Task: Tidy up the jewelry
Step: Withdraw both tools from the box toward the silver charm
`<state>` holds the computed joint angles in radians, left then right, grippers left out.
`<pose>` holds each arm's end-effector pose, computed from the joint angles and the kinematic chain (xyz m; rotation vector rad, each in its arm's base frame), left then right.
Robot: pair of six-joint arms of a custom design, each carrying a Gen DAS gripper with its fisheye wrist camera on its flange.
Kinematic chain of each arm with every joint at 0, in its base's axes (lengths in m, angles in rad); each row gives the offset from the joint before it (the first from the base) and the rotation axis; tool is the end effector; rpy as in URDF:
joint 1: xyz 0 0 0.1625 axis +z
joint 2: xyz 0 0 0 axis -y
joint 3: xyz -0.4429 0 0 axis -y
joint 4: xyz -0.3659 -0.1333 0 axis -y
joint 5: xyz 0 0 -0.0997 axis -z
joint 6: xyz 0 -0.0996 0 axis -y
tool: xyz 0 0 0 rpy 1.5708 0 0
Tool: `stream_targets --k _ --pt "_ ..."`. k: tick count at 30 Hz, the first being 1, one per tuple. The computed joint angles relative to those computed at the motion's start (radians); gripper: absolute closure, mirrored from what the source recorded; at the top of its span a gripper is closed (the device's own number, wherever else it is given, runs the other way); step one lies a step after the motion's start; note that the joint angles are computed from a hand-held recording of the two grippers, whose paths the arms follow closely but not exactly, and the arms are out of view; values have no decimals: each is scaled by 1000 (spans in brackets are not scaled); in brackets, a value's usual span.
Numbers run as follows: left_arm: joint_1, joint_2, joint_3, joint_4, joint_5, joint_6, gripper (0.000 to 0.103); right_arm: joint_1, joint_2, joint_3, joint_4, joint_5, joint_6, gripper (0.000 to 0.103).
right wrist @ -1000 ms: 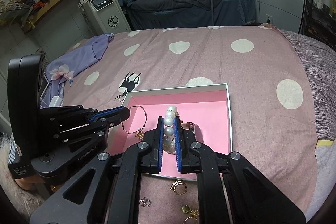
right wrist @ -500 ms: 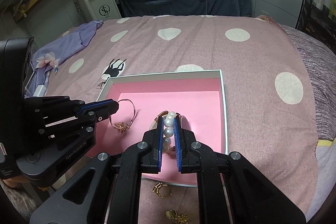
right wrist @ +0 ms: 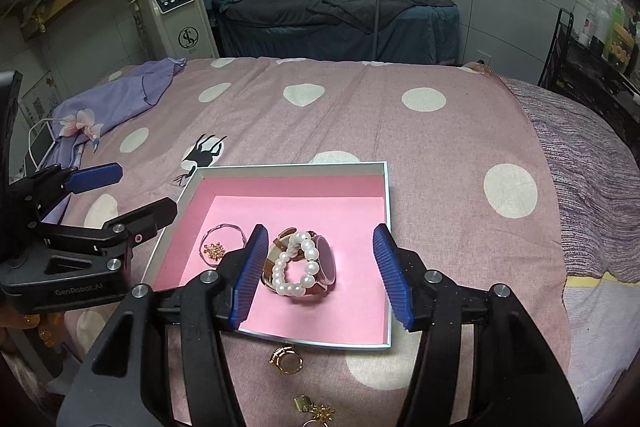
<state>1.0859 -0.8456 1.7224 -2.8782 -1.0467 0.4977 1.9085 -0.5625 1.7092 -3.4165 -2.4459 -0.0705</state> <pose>-0.1430 -0.6643 0.1759 1.0767 2.3310 -0.5561 0.2665 -0.5875 0.0805 0.0786 -2.2314 0.9322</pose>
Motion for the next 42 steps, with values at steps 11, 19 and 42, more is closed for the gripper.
stream_targets --k 11,19,42 --pt "-22 -109 137 66 -72 -15 7 29 -66 146 1 13 131 42" --pt "-30 -156 235 94 -103 5 7 28 -101 253 48 35 246 42" --pt "6 -174 333 131 -108 -27 26 38 -99 387 -8 26 300 49"
